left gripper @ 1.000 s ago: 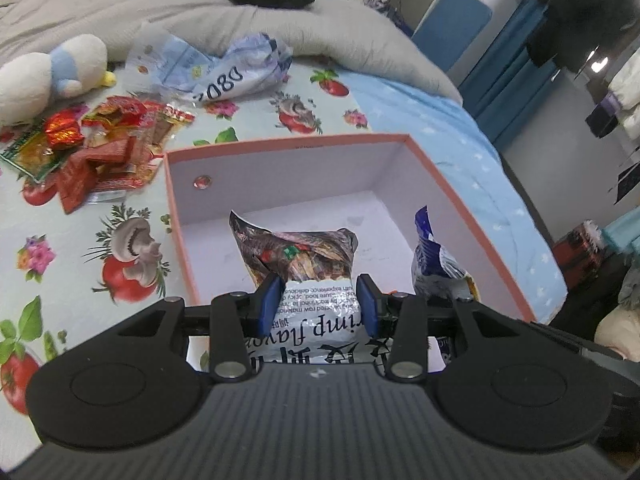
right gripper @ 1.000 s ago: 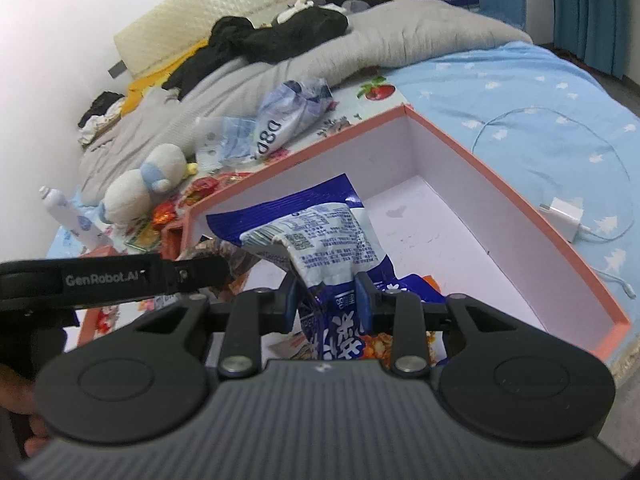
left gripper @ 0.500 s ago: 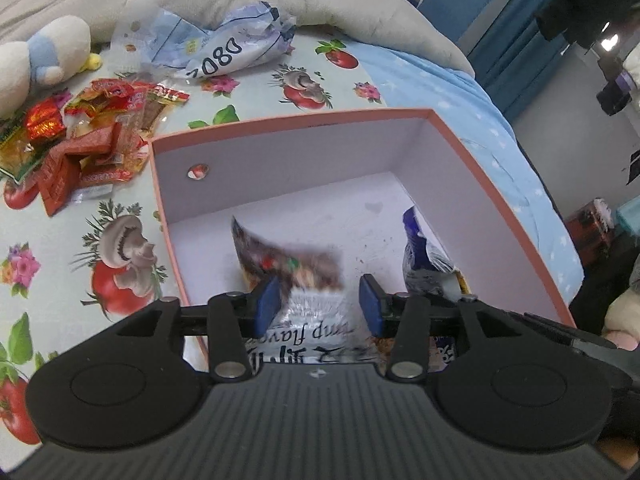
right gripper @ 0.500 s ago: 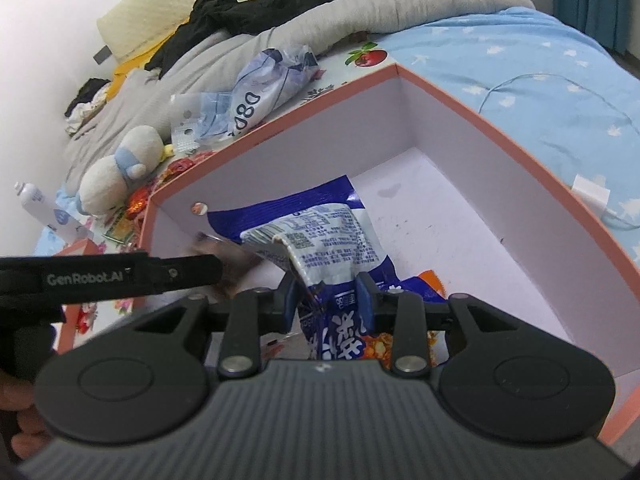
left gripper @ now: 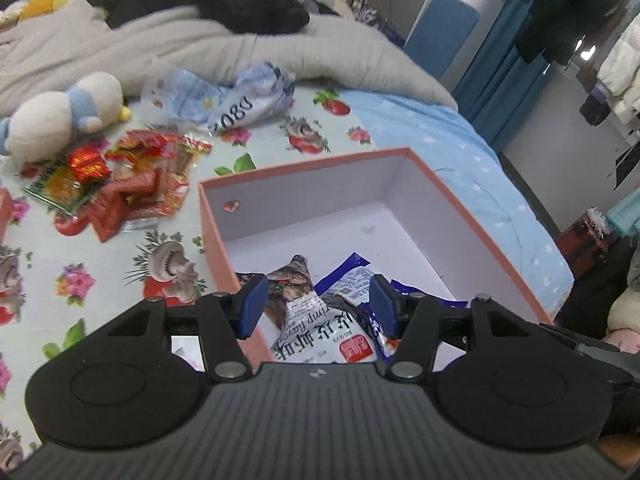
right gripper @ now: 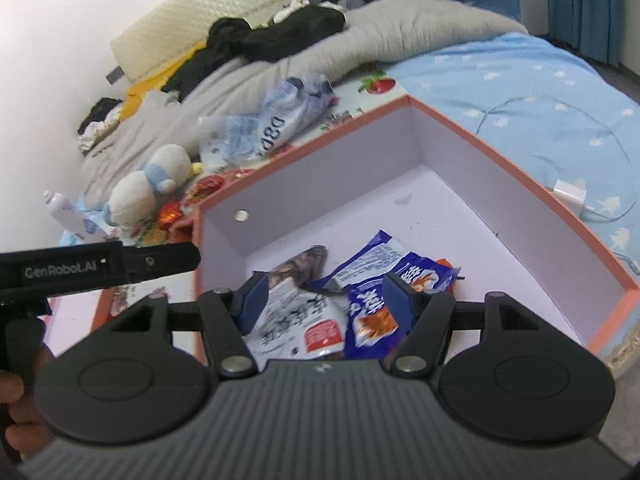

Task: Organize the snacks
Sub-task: 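Withdraw both open tools from the box back toward the snack pile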

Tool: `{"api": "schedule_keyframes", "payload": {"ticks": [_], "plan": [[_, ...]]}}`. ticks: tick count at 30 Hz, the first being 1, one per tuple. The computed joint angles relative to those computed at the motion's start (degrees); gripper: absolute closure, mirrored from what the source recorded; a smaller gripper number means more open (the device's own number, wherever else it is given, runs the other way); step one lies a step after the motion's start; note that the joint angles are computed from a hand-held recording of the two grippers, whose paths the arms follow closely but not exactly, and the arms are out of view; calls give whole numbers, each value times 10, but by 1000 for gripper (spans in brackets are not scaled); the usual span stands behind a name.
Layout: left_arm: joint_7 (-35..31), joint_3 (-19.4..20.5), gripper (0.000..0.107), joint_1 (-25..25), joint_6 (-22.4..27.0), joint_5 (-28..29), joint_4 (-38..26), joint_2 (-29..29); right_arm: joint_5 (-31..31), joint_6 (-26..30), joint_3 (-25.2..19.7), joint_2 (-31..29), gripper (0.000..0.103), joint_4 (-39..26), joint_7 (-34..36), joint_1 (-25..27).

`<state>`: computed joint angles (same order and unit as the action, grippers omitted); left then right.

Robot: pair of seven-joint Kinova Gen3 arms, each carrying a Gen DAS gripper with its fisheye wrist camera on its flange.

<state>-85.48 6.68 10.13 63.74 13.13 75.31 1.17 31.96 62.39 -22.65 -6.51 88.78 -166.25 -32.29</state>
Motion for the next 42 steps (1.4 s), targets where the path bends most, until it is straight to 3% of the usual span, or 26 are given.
{"api": "schedule_keyframes", "payload": {"ticks": [13, 23, 33, 42], "plan": [[-30, -35, 46, -19, 25, 24, 64, -158, 114, 117, -117, -17, 37, -33, -116, -65], [-44, -67, 46, -15, 53, 31, 93, -251, 188, 194, -167, 5, 37, -57, -188, -144], [-60, -106, 46, -18, 88, 23, 127, -331, 268, 255, -175, 50, 37, -70, -217, -255], [-50, -136, 45, -31, 130, 1, 140, -377, 267, 229, -131, 71, 37, -69, -222, -334]]}}
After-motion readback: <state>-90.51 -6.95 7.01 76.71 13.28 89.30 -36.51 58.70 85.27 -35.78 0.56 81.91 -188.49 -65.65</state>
